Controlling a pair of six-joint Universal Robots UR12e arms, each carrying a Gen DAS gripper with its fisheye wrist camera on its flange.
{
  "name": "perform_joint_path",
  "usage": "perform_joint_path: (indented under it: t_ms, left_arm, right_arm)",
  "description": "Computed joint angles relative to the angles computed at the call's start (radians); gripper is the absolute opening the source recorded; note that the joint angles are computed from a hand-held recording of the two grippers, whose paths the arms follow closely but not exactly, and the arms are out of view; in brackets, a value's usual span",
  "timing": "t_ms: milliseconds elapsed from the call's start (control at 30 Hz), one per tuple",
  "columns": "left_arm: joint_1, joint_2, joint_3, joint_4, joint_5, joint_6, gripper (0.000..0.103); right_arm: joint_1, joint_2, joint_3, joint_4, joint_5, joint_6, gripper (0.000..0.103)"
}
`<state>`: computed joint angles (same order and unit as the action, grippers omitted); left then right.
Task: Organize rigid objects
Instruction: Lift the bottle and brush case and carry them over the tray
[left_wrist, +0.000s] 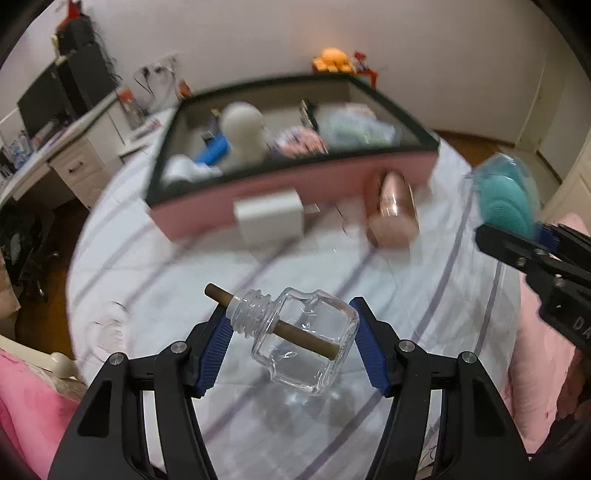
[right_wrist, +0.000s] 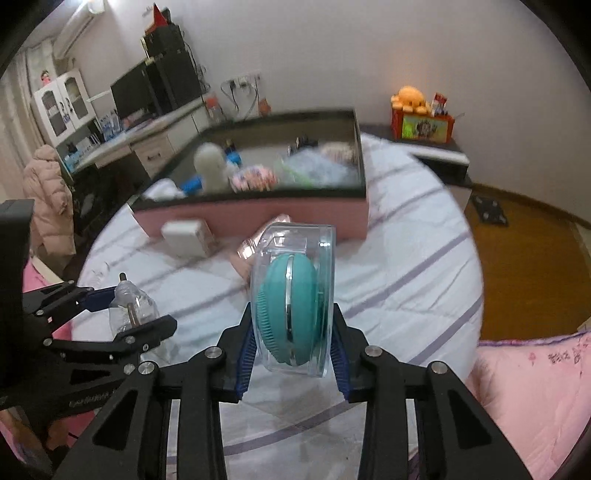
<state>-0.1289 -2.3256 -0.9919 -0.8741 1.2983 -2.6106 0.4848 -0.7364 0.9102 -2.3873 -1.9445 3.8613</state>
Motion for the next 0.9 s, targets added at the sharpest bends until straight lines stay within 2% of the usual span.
perform_joint_path:
  t_ms: [200, 400, 500, 633, 900]
  left_arm:
    - [0.019, 0.017, -0.001, 0.135, -0.027, -0.056, 0.064]
    - [0.038, 0.041, -0.017, 0.275, -0.054, -0.113, 0.064]
    - [0.047, 0.050, -0.025, 0.331, -0.075, -0.134, 0.064]
    - [0.052, 0.062, -0.049, 0.407, -0.065, -0.156, 0.064]
    - [0.065, 0.085, -0.089, 0.442, -0.078, -0.187, 0.064]
  right_arm:
    - [0.020, -0.015, -0.005, -0.069, -0.114, -0.035, 0.036]
    - [0.041, -0.005, -0.049, -0.137, -0.207, -0.135, 0.036]
    - [0.052, 0.002, -0.067, -0.178, -0.240, -0.183, 0.036]
    - [0.064, 0.009, -0.082, -0.233, -0.269, -0.223, 0.036]
    - [0.077, 0.012, -0.083, -0.247, -0.286, -0.225, 0.036]
